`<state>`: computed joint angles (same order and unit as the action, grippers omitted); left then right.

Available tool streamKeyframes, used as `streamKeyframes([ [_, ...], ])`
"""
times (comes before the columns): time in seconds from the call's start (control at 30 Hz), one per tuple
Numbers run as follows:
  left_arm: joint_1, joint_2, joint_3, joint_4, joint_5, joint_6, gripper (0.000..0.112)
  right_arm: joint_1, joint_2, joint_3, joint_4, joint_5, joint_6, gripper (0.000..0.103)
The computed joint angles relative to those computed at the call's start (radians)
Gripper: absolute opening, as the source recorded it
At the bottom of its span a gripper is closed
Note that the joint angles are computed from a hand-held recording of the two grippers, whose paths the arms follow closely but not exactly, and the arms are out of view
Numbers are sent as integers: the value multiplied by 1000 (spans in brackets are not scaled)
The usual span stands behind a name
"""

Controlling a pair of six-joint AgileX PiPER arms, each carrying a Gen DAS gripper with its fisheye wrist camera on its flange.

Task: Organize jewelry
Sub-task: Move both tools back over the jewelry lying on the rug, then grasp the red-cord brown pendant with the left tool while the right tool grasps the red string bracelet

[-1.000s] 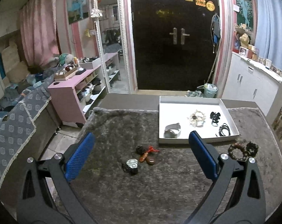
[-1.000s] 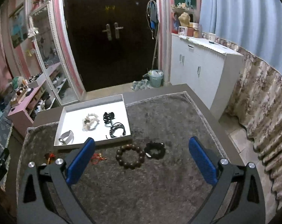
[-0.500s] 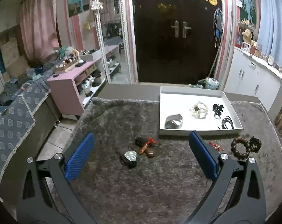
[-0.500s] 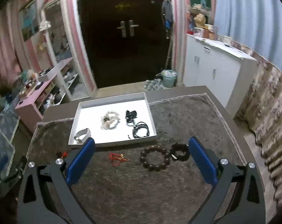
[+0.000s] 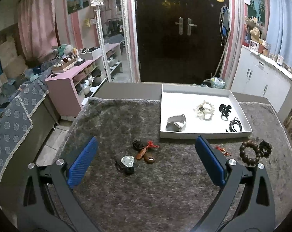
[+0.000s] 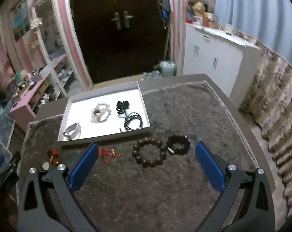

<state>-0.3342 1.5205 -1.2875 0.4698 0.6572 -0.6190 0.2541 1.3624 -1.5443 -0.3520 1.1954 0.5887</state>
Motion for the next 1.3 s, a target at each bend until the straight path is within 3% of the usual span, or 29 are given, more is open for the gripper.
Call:
streamKeyframes([
  [0.1,0,8,13,-2,-17,2,100,-24,-6,15,14,17,21,100],
  [0.2,14,4,42,-3,-50,-5,100,54,-63,98,-82,-52,37,100],
  [0.3,30,-7,112,44,-122,-70,100,56,-135,258,-148,-227,55,100],
  [0.4,56,-7,226,121,-244,-176,100,-56,-221,448,-72,-487,-36,100],
  [0.47,71,12,273,177,-307,-234,100,-154,-274,577,34,-647,-208,100],
  [0.6,94,67,314,308,-412,-327,100,-349,-248,696,354,-788,-608,100],
  [0.7,90,131,279,389,-433,-344,100,-469,-179,688,612,-783,-908,100],
  [0.77,93,189,218,257,-431,-184,98,-545,-82,625,785,-719,-1071,99],
  [0.83,92,236,164,203,-419,-112,95,-559,-30,586,844,-699,-1091,99],
  [0.93,96,293,96,42,-419,56,88,-471,27,534,832,-705,-1036,85],
  [1.1,101,366,19,-185,-409,288,78,-231,112,478,668,-767,-807,85],
  [1.3,131,418,-45,-421,-391,512,68,-39,253,375,388,-774,-478,69],
])
